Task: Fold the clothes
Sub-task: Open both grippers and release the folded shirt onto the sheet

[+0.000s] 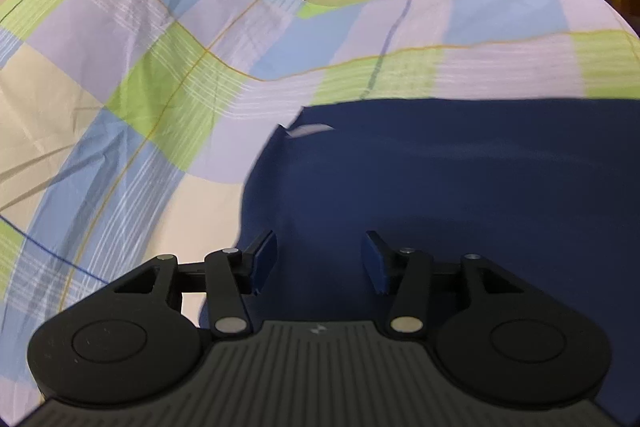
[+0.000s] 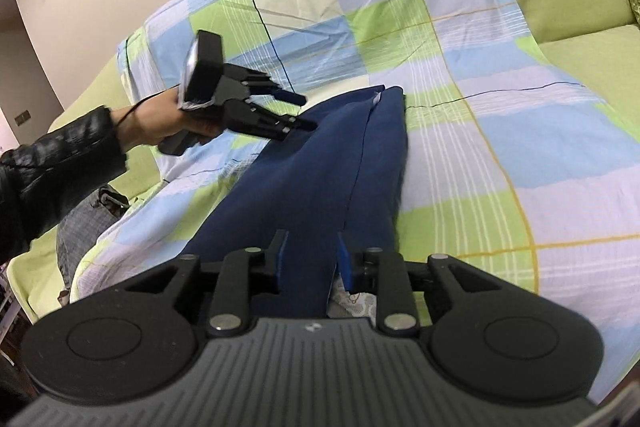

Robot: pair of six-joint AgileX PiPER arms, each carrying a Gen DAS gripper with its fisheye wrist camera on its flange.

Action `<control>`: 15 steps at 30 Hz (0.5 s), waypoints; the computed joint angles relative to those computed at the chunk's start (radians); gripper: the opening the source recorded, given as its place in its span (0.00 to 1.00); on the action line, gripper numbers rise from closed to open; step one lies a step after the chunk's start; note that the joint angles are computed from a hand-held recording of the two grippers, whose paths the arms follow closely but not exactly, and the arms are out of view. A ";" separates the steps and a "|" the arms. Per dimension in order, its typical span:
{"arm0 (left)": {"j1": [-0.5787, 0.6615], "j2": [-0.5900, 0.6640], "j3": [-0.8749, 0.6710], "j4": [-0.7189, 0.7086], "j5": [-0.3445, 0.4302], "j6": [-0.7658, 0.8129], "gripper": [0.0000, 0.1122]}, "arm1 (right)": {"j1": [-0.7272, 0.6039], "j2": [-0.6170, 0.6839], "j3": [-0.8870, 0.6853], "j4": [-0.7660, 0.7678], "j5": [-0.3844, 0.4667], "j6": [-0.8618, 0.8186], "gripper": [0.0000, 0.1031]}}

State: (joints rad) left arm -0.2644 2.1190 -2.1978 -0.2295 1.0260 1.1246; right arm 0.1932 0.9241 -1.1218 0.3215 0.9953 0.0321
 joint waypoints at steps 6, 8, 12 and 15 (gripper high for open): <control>-0.007 -0.163 0.275 0.022 -0.112 0.025 0.48 | 0.074 0.003 -0.018 -0.059 0.019 0.053 0.25; -0.006 -0.190 0.317 0.023 -0.127 0.027 0.49 | 0.105 -0.005 -0.019 -0.081 0.021 0.090 0.26; -0.003 -0.245 0.401 0.014 -0.155 0.034 0.49 | 0.159 0.009 -0.041 -0.127 0.019 0.136 0.27; 0.000 -0.289 0.472 0.003 -0.180 0.042 0.49 | 0.164 0.024 -0.060 -0.131 0.024 0.134 0.28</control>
State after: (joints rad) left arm -0.2645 1.8300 -1.7262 -0.2267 0.8455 1.1667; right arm 0.3569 0.9483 -1.1820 0.1909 1.0188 0.1661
